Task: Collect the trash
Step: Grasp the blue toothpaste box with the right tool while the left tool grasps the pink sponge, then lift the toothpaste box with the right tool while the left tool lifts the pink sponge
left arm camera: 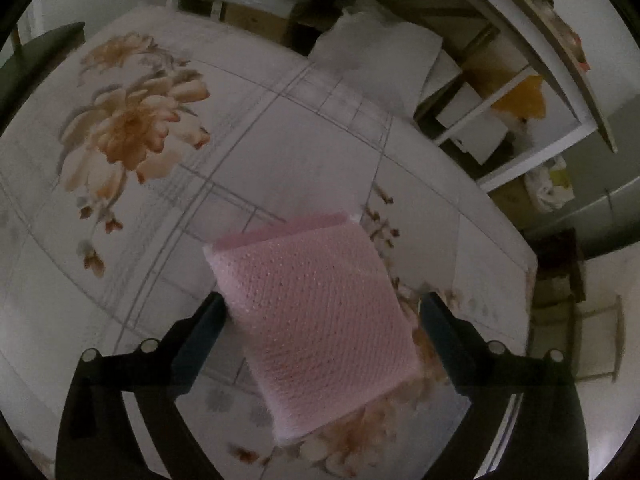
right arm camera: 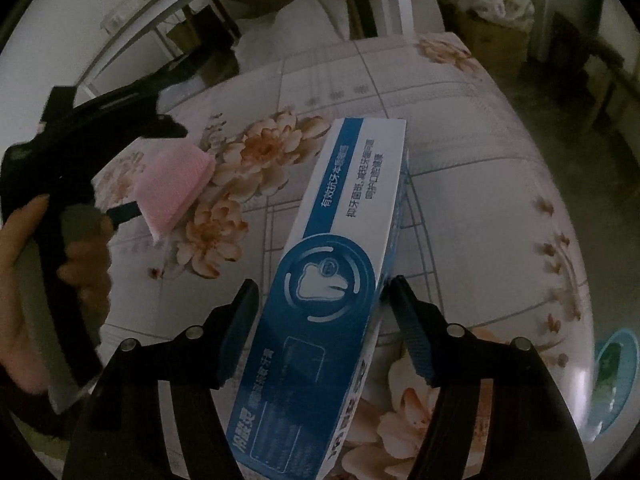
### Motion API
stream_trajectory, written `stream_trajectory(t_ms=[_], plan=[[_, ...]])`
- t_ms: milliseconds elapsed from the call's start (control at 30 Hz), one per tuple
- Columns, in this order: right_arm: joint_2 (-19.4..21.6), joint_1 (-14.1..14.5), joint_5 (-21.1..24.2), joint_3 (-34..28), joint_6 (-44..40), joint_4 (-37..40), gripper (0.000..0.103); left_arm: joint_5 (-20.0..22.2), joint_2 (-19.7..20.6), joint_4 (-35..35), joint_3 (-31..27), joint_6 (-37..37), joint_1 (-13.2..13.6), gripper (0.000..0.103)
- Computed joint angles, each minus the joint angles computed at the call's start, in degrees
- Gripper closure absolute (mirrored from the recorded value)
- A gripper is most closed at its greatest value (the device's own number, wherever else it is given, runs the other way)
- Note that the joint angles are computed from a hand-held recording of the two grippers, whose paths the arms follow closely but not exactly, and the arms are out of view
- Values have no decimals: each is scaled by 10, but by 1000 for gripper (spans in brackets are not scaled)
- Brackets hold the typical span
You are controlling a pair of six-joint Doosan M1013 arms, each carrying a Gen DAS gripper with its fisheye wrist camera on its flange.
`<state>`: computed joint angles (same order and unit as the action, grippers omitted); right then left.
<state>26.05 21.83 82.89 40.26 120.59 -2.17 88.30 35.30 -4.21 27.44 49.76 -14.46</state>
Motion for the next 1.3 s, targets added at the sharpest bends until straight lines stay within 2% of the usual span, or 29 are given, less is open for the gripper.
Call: stream_trajectory(t_ms=[167, 233, 300, 433, 567, 833, 1033, 1167, 1300], plan=[[-5, -1, -15, 10, 2, 5, 39, 44, 41, 53, -74, 12, -14, 8], [-6, -1, -17, 11, 3, 7, 39, 71, 64, 84, -112, 51, -24, 8], [-7, -2, -18, 12, 2, 10, 39, 76, 66, 106, -112, 107, -32, 8], [-8, -5, -17, 14, 1, 15, 45, 35, 31, 117, -41, 191, -40, 8], [-14, -9, -16, 21, 0, 34, 48, -9, -9, 103, 32, 239, -37, 22], [-55, -4, -29, 79, -13, 64, 52, -69, -110, 10, 191, 385, -22, 23], [-106, 10, -36, 144, -23, 78, 52, -66, -205, -71, 315, 482, -11, 23], [-134, 22, -39, 179, -21, 85, 52, -62, -263, -123, 387, 483, 6, 22], [-147, 28, -45, 195, -11, 92, 50, -74, -300, -125, 429, 482, 3, 21]])
